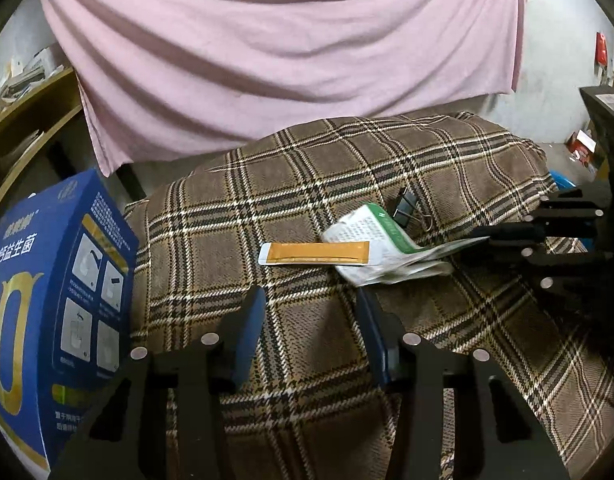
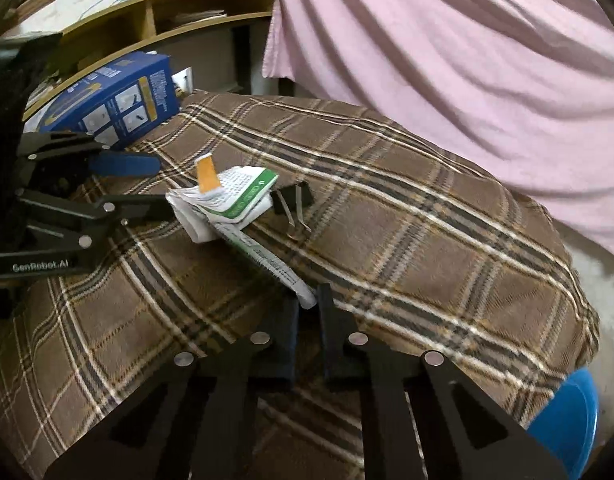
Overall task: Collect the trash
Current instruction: 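Grasp the white DIKANG packet with the right tool while the left tool grasps the white-green leaflet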
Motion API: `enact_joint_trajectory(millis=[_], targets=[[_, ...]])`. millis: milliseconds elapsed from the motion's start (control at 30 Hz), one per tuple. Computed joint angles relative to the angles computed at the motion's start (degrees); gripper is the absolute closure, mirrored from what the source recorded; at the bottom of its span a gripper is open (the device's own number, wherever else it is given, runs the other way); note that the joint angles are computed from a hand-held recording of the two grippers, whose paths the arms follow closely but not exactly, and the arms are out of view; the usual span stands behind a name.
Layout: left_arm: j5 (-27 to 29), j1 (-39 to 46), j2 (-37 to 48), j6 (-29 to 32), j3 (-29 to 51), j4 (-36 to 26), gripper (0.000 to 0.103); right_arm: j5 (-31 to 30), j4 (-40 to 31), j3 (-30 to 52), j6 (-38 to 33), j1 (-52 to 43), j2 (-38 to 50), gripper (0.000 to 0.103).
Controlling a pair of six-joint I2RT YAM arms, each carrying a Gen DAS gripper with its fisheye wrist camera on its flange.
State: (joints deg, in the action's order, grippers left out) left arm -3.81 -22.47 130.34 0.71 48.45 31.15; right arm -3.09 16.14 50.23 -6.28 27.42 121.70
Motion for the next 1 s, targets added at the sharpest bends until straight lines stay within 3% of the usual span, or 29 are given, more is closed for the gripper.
enact_joint_trajectory(millis=[333, 500, 567, 600, 733, 833, 900, 1000], targets=[[5.9, -0.5, -1.0, -3.4, -1.0, 0.5, 0.061, 0.2, 5.0, -10.8, 1.1, -7.9, -6.7, 0.098], [7.3, -2.4, -1.6, -6.4, -1.4, 1.3, 0.06, -3.4, 8.9, -16.5, 1.6, -12.0, -9.5, 0.098], [5.7, -3.5, -1.6, -7.9, -0.5, 0.2, 0.046, -3.8, 11.0, -17.9, 1.3, -12.4, -10.2, 0.096], [4.7, -3.8, -1.3, -8.8, 0.3, -0.4, 0.043, -4.6, 12.2, -18.4, 1.6, -13.0, -10.2, 0.096], [4.9, -3.5, -0.1, -12.0, 2.8, -1.5, 0.043, -7.6, 13.2, -17.7, 2.2, -13.8, -9.8, 0.093], [6.5, -2.5, 1.0, -13.9, 4.6, -1.7, 0.044, -7.6, 13.2, -16.0, 2.1, -13.0, -8.9, 0.076], [7.5, -2.0, 1.2, -14.5, 4.8, -1.0, 0.044, -7.7, 12.4, -14.7, 2.1, -12.9, -8.3, 0.075], [9.9, -1.2, 2.4, -13.7, 7.5, -3.4, 0.056, -7.9, 10.7, -11.9, 2.2, -12.5, -7.0, 0.075]])
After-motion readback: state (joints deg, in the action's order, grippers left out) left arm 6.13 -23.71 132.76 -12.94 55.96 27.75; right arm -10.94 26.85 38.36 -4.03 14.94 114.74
